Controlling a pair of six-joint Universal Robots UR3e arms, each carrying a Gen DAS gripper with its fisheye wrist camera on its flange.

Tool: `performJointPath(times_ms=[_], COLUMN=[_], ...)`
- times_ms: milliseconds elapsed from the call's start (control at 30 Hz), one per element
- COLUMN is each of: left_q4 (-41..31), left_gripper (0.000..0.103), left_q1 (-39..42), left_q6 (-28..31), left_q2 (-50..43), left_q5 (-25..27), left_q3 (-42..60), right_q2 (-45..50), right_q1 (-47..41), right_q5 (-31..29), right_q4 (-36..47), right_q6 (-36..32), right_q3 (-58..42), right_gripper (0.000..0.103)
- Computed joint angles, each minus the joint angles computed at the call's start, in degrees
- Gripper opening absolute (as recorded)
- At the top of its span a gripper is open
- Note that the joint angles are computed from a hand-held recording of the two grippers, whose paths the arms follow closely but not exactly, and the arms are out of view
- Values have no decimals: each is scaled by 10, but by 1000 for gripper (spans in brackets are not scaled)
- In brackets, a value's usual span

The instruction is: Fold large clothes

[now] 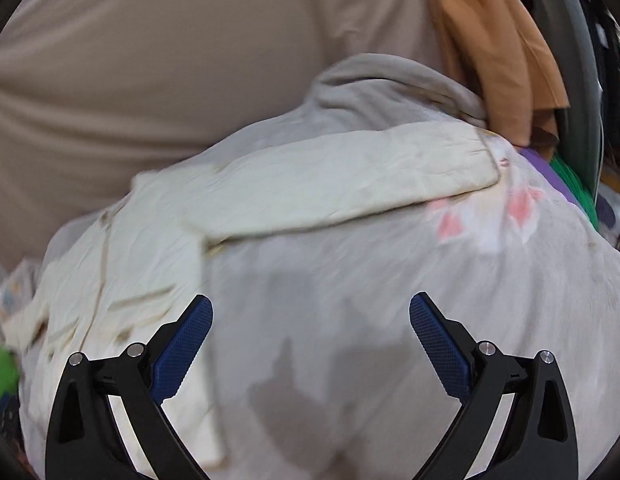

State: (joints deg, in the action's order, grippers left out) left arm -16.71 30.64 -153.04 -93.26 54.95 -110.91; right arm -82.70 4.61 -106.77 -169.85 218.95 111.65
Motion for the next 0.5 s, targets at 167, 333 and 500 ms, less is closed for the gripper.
performJointPath(times_ms=[167,333,500], left_q4=[-52,-54,-86], left_gripper=[98,98,98], left_q1=[-36,-72,-90], left_q6=[-32,-34,-35], left_q2=[-114,-204,-269], left_q5=[43,105,128], left_q3=[151,252,353], right_q2=[30,115,186], right_q1=[-218,-312,-311], right_q5=[169,237,232], right_q4=[-86,-125,-124], right_q6=[0,42,77], right_q3=[48,16,-77], right_gripper=[93,73,10])
